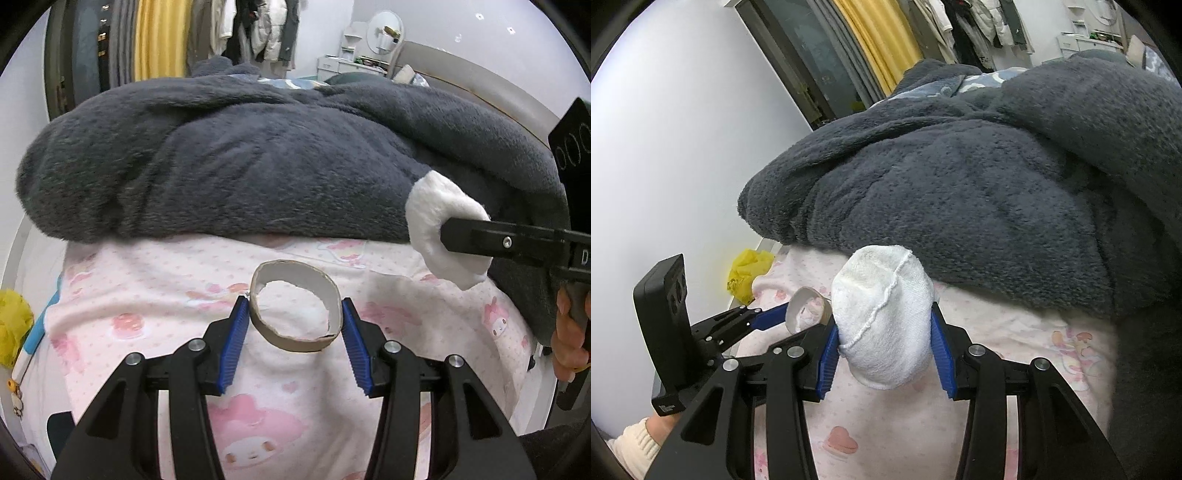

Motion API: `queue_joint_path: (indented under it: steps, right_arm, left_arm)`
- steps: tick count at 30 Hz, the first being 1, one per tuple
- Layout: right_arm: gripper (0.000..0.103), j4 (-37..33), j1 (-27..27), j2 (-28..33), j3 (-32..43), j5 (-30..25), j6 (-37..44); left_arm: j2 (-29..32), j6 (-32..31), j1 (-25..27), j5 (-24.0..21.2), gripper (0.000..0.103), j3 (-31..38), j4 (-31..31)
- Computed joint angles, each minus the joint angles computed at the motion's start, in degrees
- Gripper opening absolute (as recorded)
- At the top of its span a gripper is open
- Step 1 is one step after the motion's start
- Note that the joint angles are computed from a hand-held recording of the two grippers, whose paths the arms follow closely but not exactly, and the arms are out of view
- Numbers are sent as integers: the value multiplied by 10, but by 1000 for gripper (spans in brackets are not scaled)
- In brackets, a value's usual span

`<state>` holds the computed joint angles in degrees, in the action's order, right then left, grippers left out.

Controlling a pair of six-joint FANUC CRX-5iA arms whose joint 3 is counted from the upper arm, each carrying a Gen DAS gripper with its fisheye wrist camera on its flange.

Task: Collect trash
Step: 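Carry the tape core ring and sock ball over to the dark green bin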

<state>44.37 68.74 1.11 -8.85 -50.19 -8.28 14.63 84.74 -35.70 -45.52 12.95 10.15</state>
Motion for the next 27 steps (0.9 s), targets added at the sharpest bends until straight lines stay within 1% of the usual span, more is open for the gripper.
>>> queue_joint_path:
  steps: [13, 27]
  right_arm:
    - [45, -13, -9, 45, 52, 17, 43]
    - [45, -26, -11, 81, 98, 23, 76]
  left_arm:
    - [-31, 13, 24, 5, 53, -29, -9]
    - [-62, 21, 53, 12, 53, -62, -8]
